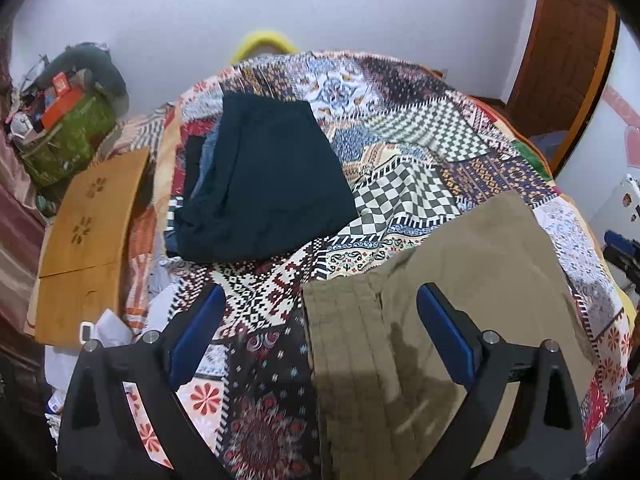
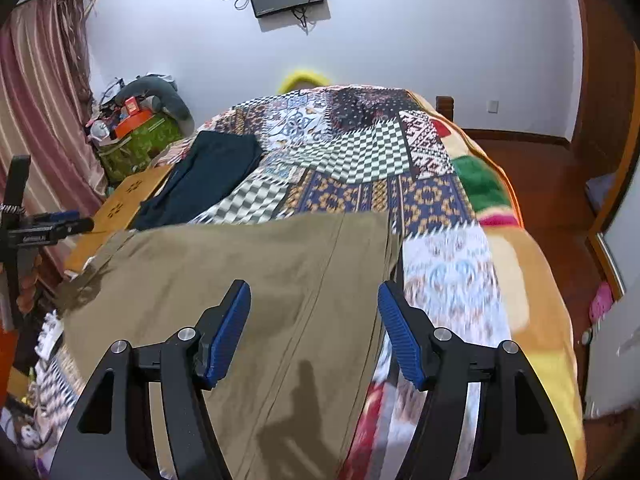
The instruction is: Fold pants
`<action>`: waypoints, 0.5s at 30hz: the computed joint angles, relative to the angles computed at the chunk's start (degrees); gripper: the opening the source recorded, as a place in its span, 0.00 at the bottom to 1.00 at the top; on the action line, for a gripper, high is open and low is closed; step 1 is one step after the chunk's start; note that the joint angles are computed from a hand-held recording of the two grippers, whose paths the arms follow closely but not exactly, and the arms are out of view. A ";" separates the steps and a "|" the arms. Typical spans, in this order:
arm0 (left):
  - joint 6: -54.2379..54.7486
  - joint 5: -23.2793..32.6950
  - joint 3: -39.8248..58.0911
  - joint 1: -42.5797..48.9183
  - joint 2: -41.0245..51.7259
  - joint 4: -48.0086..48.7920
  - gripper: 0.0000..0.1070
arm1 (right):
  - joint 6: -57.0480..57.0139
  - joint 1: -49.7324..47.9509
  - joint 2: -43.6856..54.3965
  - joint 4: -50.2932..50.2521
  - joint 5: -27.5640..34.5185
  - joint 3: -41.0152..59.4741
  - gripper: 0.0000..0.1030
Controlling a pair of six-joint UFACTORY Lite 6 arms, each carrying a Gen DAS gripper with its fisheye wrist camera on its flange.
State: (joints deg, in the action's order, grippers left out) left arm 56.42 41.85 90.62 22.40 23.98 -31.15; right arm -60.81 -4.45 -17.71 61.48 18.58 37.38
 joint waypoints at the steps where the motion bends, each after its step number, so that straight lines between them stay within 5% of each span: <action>1: -1.37 0.37 1.94 -0.67 2.03 0.92 0.91 | -3.67 -0.36 3.03 3.36 -0.23 1.87 0.61; 5: -5.51 2.79 10.33 -2.10 11.47 3.25 0.91 | -9.58 -0.78 19.81 7.44 -2.07 13.77 0.63; 15: -8.30 10.00 19.75 -0.45 22.41 2.20 0.92 | 7.35 -2.66 52.80 -7.52 2.43 45.26 0.60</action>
State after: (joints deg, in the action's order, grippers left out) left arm 48.12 51.85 110.38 21.95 46.39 -28.95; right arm -53.46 -7.11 35.09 53.96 21.00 82.64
